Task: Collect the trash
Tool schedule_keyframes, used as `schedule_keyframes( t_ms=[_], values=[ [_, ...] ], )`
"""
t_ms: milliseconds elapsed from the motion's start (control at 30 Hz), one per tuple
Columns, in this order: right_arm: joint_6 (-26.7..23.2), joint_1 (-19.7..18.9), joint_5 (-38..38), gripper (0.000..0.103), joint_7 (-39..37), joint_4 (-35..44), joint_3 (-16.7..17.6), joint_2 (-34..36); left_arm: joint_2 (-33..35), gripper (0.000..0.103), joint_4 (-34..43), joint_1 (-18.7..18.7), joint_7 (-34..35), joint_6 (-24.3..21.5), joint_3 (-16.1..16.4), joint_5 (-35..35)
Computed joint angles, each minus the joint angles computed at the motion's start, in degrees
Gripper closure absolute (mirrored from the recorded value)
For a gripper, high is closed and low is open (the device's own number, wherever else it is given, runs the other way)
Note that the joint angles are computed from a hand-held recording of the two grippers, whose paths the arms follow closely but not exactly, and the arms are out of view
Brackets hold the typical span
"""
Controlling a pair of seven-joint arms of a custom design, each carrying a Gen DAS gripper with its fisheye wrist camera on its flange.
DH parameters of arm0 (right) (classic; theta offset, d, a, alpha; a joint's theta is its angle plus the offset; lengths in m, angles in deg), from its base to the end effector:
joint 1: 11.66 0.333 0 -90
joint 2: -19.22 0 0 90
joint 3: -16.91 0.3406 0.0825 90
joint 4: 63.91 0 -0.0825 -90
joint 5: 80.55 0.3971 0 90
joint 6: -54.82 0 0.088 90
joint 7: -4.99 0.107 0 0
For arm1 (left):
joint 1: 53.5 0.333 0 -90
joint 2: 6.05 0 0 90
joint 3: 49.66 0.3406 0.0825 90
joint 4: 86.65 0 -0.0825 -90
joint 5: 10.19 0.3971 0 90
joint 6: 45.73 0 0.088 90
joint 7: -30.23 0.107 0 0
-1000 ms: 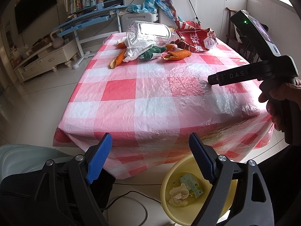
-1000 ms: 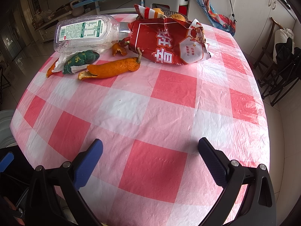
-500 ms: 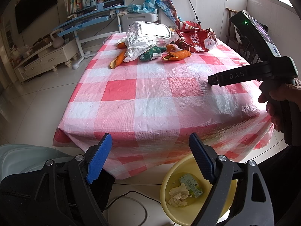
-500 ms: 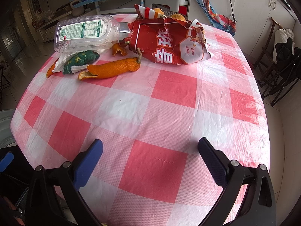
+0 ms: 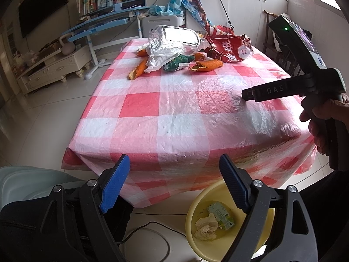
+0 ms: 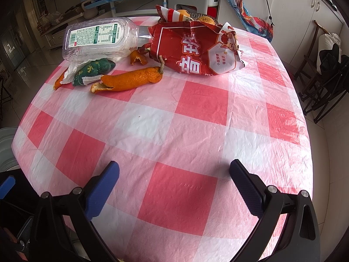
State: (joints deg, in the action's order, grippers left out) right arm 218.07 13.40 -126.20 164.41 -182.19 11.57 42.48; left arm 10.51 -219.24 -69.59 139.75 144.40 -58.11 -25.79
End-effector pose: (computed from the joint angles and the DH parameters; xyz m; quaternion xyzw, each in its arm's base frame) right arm 0.5797 0.2512 0.2765 -0.6389 0.7246 -0.1973 0.1672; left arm 0.5439 -0.2142 0.3129 -0.4937 0.7969 -0.2838 0.2016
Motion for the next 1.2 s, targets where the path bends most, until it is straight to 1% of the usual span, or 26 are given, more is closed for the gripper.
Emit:
schedule_keyframes(
  t_ms=[367, 400, 533, 700, 800, 933, 967, 1067, 1100, 1133, 1167, 1200],
  values=[
    [0.06, 0.11, -0.05, 0.006, 0.06, -0.07, -0.10, -0.03, 0.17, 0.022, 0.36, -0.16, -0.69, 0.15, 0.12, -0.28],
    [0.06, 0.11, -0.05, 0.006, 0.06, -0.07, -0.10, -0.03, 0.22, 0.022, 0.48, -0.59, -0.73, 0.13, 0.47, -0.41],
    [0.06, 0.11, -0.07, 0.006, 0.08, -0.10, -0.11, -0.06, 0.34, 0.022, 0.47, 0.16, -0.91, 0.47, -0.16, -0.31],
    [-0.07, 0.00, 0.22, 0.006, -0.08, -0.05, 0.06, -0.03, 0.37, 0.021, 0.59, 2.14, -1.63, 0.60, -1.68, -0.10],
    [0.10, -0.62, 1.45, 0.006, -1.13, 0.18, 0.70, 0.11, 0.51, 0.021, 1.05, 6.53, -2.89, -0.17, -5.23, 0.66],
    [2.52, -1.59, 3.60, 0.006, -3.22, 0.13, 1.08, 0.12, 0.72, 0.021, 2.45, 9.07, -4.79, -0.95, -6.45, 0.52],
    [3.15, -1.11, 3.25, 0.006, -2.70, 0.09, 0.37, 0.04, 0.82, 0.021, 2.99, 9.37, -5.12, -1.43, -6.40, 0.52],
    [6.15, 1.60, -0.90, 0.006, 2.75, 0.41, -3.85, -0.12, 1.47, 0.021, 5.27, 7.26, -5.87, -2.73, -3.55, 0.26],
    [7.24, 1.90, -1.83, 0.006, 4.29, 0.74, -4.78, 0.07, 1.93, 0.021, 6.41, 5.60, -6.23, -3.20, -1.70, 0.19],
    [8.39, 1.68, -2.05, 0.006, 5.22, 1.10, -5.19, 0.38, 2.45, 0.021, 7.54, 4.73, -6.38, -3.74, -0.66, 0.31],
    [9.53, 0.76, -1.16, 0.006, 5.11, 1.55, -4.78, 0.85, 2.95, 0.021, 8.66, 3.69, -6.55, -4.30, 0.47, 0.52],
    [9.92, -0.65, 0.66, 0.006, 3.66, 2.22, -3.56, 1.45, 3.62, 0.021, 10.05, 2.36, -6.75, -4.88, 1.87, 0.89]
  ],
)
